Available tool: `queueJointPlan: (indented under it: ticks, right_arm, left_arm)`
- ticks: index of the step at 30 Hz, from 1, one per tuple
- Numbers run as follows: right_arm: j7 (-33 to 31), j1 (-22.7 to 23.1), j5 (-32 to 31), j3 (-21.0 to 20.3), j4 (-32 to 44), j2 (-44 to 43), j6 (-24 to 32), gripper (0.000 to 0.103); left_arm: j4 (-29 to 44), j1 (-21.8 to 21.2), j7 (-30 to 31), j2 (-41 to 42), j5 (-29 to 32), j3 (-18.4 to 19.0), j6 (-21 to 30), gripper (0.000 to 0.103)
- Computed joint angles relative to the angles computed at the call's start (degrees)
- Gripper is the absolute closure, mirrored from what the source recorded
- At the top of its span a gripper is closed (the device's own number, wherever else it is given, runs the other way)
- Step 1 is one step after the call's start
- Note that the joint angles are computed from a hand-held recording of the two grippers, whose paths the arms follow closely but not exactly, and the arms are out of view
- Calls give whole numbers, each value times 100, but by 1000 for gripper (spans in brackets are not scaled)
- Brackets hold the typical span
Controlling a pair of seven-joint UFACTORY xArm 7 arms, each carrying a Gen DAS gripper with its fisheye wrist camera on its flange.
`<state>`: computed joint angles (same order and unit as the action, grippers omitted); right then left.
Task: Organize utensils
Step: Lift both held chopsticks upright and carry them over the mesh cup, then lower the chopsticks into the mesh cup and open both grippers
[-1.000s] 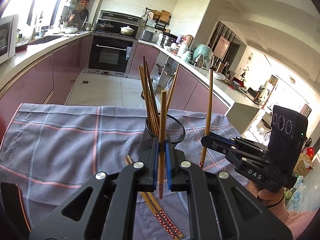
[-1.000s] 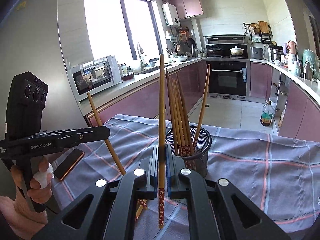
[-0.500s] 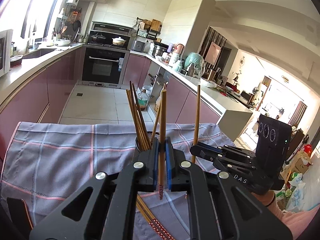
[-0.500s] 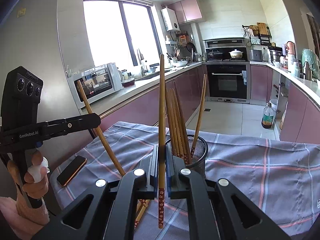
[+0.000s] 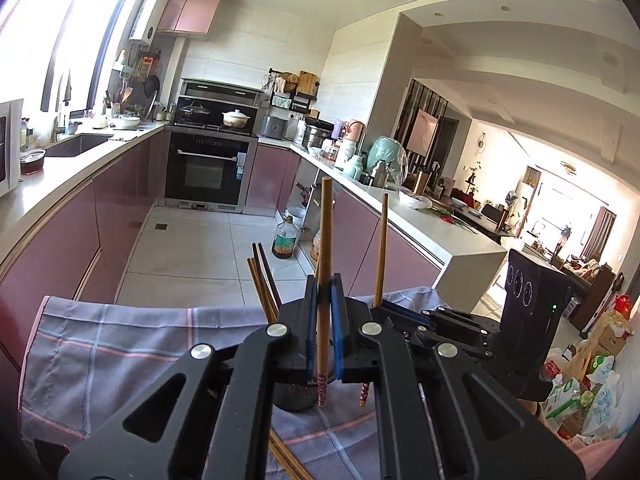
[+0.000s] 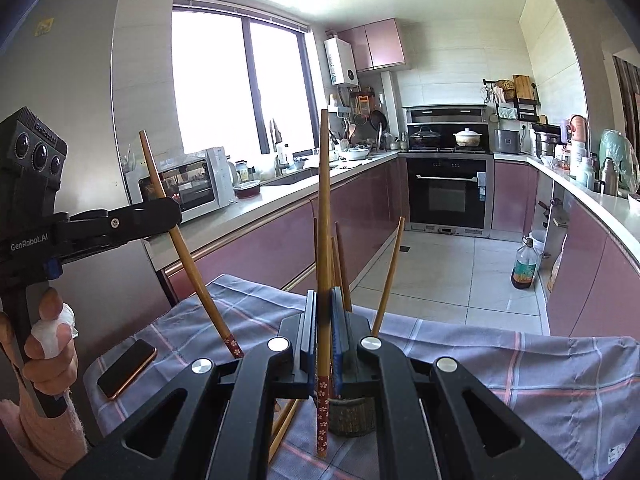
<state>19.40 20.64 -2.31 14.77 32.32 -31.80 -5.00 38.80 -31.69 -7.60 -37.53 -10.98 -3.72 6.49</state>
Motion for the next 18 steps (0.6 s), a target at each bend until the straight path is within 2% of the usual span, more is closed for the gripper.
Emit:
queueJointPlan:
  ticks: [13,16,18]
  right_arm:
    - [133,-827,-107,473,557,630,-273,98]
    - [184,-1108,-140,713,623,743,-311,98]
    - [233,-1327,-165,918,659,812,-322,98]
  left_arm:
    - [763,491,-229,826,302,-400,54,96]
    - [876,721,-391,1002,431,-592,111,96]
    - [942,679,-391,1139,431,-545,154,96]
